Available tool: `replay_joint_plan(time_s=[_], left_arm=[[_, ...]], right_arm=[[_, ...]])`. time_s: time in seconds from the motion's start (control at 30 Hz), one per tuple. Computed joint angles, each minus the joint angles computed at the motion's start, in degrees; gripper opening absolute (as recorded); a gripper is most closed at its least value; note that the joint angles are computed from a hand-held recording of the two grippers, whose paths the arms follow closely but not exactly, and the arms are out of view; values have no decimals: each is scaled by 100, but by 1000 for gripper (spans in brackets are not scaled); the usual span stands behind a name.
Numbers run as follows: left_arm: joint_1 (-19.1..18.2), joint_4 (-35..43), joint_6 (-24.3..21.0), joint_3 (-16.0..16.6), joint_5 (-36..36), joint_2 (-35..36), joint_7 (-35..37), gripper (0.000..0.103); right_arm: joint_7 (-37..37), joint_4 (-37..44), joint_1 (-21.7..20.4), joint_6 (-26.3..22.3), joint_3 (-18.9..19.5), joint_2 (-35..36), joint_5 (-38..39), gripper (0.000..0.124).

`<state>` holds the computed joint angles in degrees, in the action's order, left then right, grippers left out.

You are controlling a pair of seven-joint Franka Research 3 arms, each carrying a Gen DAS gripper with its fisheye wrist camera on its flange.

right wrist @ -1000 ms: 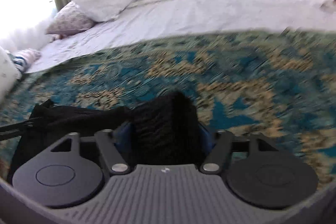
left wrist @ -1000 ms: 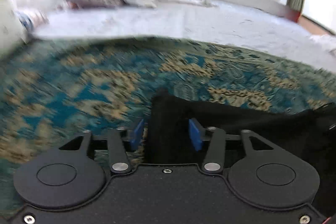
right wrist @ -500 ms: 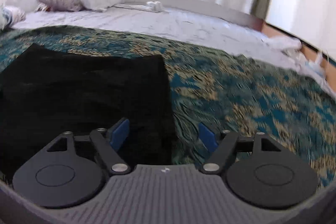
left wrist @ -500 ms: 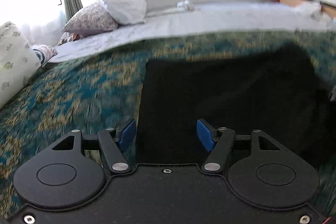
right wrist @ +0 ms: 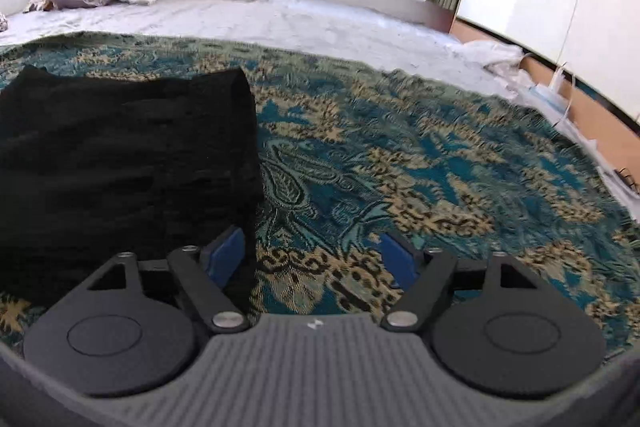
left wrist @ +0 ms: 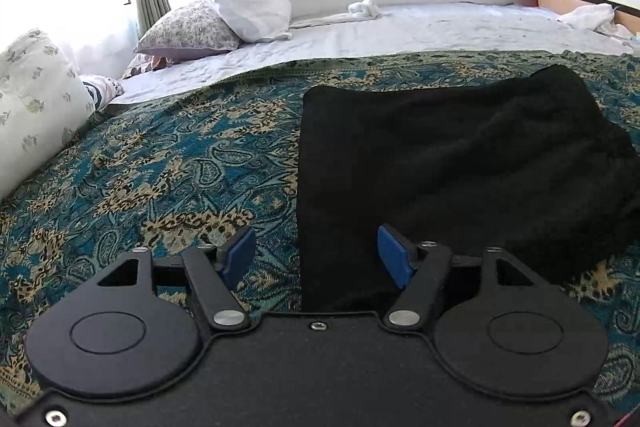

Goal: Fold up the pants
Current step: 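Open both grippers and pull them back from the folded trousers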

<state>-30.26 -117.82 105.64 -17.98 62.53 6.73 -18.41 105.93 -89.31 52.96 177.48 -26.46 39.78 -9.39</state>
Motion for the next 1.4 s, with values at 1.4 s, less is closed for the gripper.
replay_joint_plan(time_s=[1.4], left_arm=[[-82, -344, 370, -204, 226, -226, -889, 91]], right_arm=[[-1177, -1725, -16, 2019, 1116, -873, 1449, 92]])
